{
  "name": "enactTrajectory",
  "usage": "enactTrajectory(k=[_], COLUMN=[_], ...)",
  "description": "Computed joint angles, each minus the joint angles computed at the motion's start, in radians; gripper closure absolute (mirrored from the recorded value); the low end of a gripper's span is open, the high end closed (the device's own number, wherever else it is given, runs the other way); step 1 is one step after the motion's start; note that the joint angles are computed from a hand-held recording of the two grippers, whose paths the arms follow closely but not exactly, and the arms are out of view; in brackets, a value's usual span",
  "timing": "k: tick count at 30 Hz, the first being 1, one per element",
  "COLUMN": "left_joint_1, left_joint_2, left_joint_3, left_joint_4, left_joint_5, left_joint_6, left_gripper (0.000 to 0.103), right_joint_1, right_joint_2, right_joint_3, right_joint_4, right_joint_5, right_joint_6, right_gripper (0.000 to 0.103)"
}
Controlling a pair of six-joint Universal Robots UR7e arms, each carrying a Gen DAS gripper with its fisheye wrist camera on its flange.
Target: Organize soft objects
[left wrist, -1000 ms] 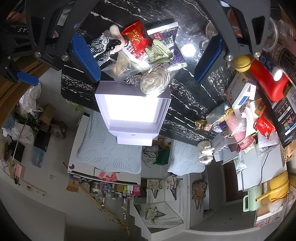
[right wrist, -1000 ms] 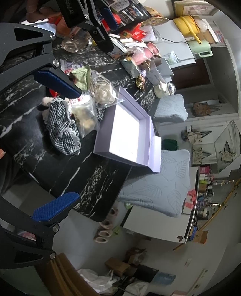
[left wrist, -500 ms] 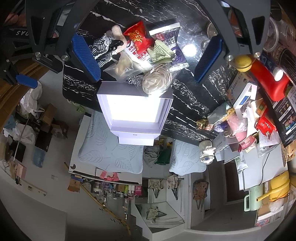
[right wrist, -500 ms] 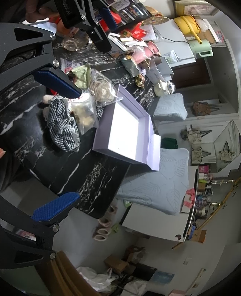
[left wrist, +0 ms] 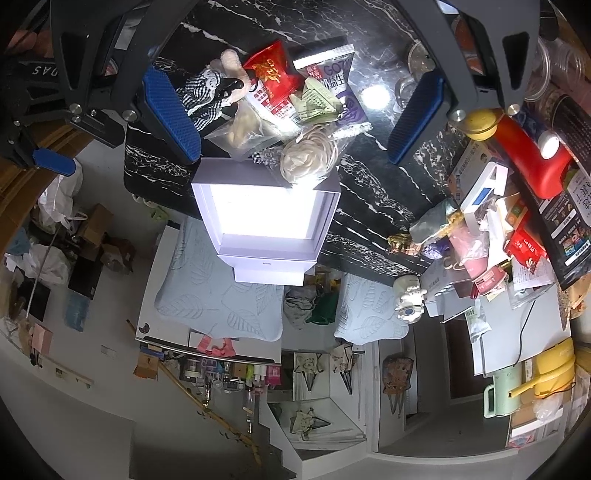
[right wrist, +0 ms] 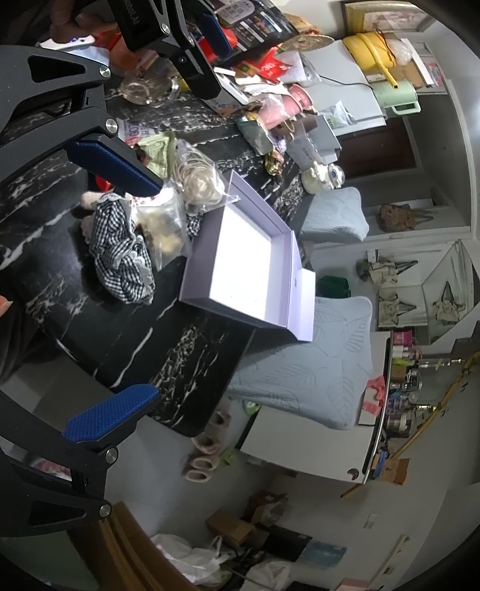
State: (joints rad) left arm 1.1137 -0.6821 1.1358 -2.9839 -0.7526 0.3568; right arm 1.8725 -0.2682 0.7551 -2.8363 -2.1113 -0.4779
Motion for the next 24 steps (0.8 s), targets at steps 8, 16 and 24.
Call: enactTrajectory(k=[8, 16, 24], left_joint_1=[0.000, -0.001, 0.006], left_joint_2=[-0.002, -0.003, 0.014], left_joint_3=[0.000, 0.008, -0.013], left_joint_4=[0.003, 0.001, 0.006], left_joint_5=[0.001, 0.000, 0.010], left_joint_6=[0.000, -0.001, -0.002], left_gripper=[0.000, 0.000, 0.000], right_joint_1=[-0.002, -0.006, -0.020], right_joint_2=[0.005, 0.018, 0.026], right_joint_3=[-0.011, -0.031, -0.048], right_joint_4=[0.016, 0.032, 0.074], right_joint_5=[0.005, 0.009, 0.035], right_joint_6=[0.001, -0.010, -0.008], right_gripper=[0.000, 0.000, 0.000])
